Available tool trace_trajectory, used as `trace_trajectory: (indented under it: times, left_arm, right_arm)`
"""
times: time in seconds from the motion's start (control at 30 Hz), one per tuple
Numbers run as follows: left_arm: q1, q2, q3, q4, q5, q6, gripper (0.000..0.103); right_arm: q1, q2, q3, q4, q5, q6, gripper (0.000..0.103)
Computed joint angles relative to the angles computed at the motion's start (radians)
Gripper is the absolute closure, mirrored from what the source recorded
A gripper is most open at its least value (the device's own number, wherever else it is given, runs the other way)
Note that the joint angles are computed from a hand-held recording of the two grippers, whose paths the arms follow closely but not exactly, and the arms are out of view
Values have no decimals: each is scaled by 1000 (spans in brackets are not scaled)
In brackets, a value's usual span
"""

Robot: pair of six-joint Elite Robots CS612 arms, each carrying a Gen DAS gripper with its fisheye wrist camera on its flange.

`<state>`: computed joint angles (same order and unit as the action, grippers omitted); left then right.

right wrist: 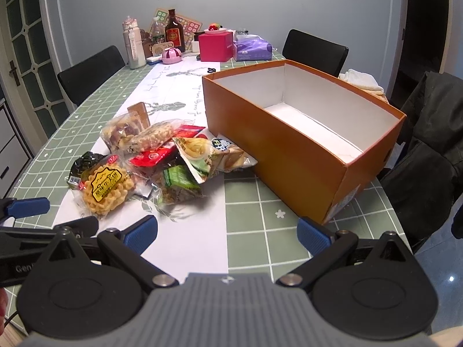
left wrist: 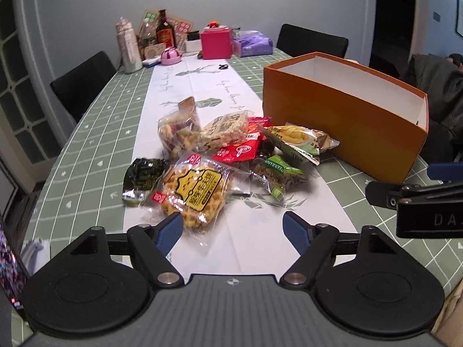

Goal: Organize snacks

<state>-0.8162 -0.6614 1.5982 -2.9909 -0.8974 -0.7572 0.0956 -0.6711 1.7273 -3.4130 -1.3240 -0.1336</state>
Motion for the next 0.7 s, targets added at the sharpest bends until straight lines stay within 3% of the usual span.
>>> trace_trajectory:
  times: [0.1, 0.2, 0.3, 0.43, 0.5, 0.6, 0.67, 0.7]
  left_arm:
    - [8, 15, -4, -60, 3, 43, 26]
    - [21, 30, -5, -135, -13, 81, 28]
    - [38, 41, -5, -198, -49, 107, 29]
    - [57, 53, -4, -228, -60, 136, 28]
    - [67, 60, -3, -241, -61, 165, 20]
    - [83, 75, -5, -295, -76, 246, 17]
    - [95, 86, -9, -335, -105, 314, 10]
    - [101, 91, -13, -342, -122, 344, 10]
  right_arm:
    - [-3, 23, -13, -65, 42, -4, 3]
    - [0, 47, -38, -106, 72, -26, 4]
    - [9, 70, -74, -107, 85, -62, 20]
    - [17, 94, -125, -48, 100, -84, 26]
    - [21, 104, -145, -21, 104, -93, 27]
    - [27, 119, -178, 17, 107, -101, 26]
    - [30, 127, -197, 38, 108, -95, 20]
    - [31, 131, -208, 46, 111, -89, 11]
